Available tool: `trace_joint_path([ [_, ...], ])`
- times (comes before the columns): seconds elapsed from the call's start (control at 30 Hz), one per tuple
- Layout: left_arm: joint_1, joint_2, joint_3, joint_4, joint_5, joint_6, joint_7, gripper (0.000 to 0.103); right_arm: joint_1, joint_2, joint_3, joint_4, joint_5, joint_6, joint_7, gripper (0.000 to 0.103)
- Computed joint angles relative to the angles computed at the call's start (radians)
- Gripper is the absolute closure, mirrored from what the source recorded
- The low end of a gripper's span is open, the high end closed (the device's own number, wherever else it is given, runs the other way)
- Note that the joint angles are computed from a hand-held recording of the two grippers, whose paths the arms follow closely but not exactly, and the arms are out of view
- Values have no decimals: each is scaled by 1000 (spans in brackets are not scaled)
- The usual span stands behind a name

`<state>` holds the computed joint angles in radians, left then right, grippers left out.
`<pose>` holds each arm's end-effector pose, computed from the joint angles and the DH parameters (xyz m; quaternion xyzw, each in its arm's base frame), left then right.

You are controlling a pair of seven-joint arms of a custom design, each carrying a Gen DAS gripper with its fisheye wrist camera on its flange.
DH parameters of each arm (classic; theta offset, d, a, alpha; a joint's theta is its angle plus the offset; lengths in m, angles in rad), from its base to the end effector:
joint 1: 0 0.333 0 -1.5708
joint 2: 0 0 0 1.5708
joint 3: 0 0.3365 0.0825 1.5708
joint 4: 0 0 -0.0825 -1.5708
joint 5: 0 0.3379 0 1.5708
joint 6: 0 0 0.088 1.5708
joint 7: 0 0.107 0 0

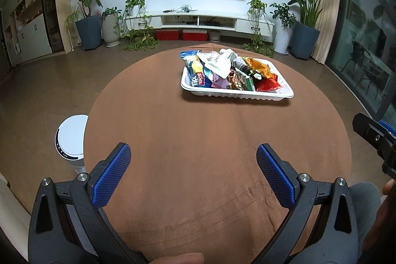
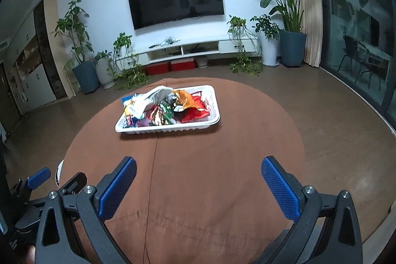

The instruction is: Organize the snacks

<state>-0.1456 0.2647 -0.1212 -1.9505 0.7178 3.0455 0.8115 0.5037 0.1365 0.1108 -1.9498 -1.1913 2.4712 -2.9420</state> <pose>0.5809 -0.2041 0.4794 -0.5845 0.6974 -0.3259 0.2565 0.4768 0.3356 0.4934 -0.5233 0.7235 -0.3222 0.3144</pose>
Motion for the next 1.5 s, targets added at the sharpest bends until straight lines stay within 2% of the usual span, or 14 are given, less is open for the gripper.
trace_joint_path([
  [0.13, 9, 17, -13, 15, -19, -15, 24, 0, 2, 12, 2, 8, 25, 2, -30, 0],
  [0.73, -8, 52, 1, 47, -9, -31, 24, 0, 15, 25, -1, 24, 87, -9, -101, 0],
  [1.5, -19, 68, 7, 61, 10, -38, 6, 0, 15, 37, -7, 24, 115, 2, -124, 0],
])
